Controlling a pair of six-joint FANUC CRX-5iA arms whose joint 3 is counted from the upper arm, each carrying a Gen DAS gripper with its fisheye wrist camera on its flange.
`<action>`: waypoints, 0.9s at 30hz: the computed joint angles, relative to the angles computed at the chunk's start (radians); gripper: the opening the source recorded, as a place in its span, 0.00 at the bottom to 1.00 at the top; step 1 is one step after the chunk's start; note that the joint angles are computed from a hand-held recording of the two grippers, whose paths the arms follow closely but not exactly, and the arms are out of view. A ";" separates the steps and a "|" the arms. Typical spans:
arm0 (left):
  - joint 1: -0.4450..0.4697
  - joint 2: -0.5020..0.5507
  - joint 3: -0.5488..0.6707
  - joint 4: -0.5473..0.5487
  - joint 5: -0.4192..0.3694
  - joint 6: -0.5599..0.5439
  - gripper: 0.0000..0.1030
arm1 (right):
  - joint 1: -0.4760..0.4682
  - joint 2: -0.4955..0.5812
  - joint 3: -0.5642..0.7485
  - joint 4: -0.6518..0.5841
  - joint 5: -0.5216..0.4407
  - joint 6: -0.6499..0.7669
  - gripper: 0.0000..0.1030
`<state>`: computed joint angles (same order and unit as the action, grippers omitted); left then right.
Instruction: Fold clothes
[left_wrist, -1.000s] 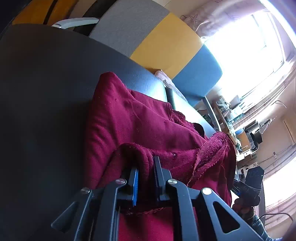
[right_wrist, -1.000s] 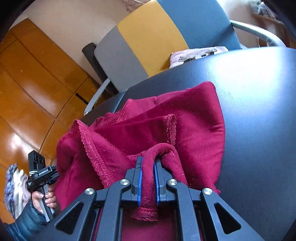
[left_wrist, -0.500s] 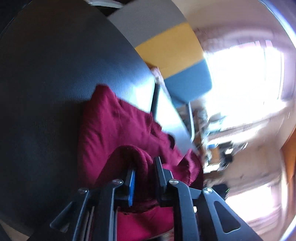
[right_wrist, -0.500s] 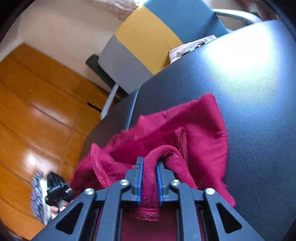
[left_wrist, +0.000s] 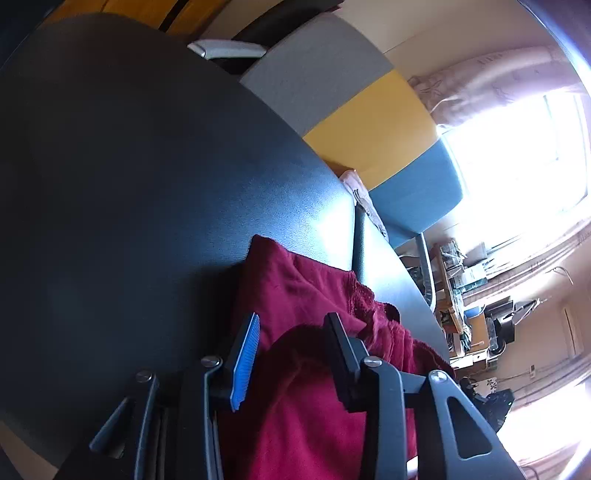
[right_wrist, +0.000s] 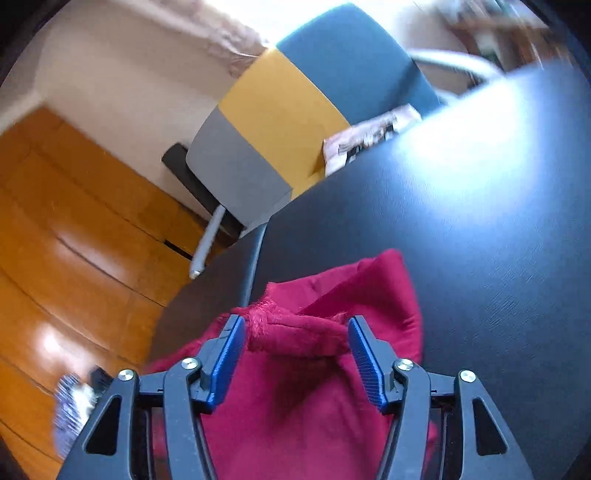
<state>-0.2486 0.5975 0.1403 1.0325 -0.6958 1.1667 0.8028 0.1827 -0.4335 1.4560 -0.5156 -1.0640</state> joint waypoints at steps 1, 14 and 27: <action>0.004 -0.017 -0.025 0.008 0.012 -0.031 0.44 | 0.030 0.004 0.020 -0.084 -0.044 0.111 0.68; -0.034 0.054 0.201 -0.373 -0.025 -0.042 0.52 | 0.084 0.170 0.309 -0.569 -0.233 0.976 0.63; -0.047 0.041 0.115 -0.182 0.045 -0.225 0.08 | 0.095 0.125 0.241 -0.432 -0.234 0.777 0.11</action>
<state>-0.2955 0.6390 0.2548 0.8503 -0.6511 0.9417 0.8980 0.3075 -0.1926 1.0237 -0.7492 -0.2872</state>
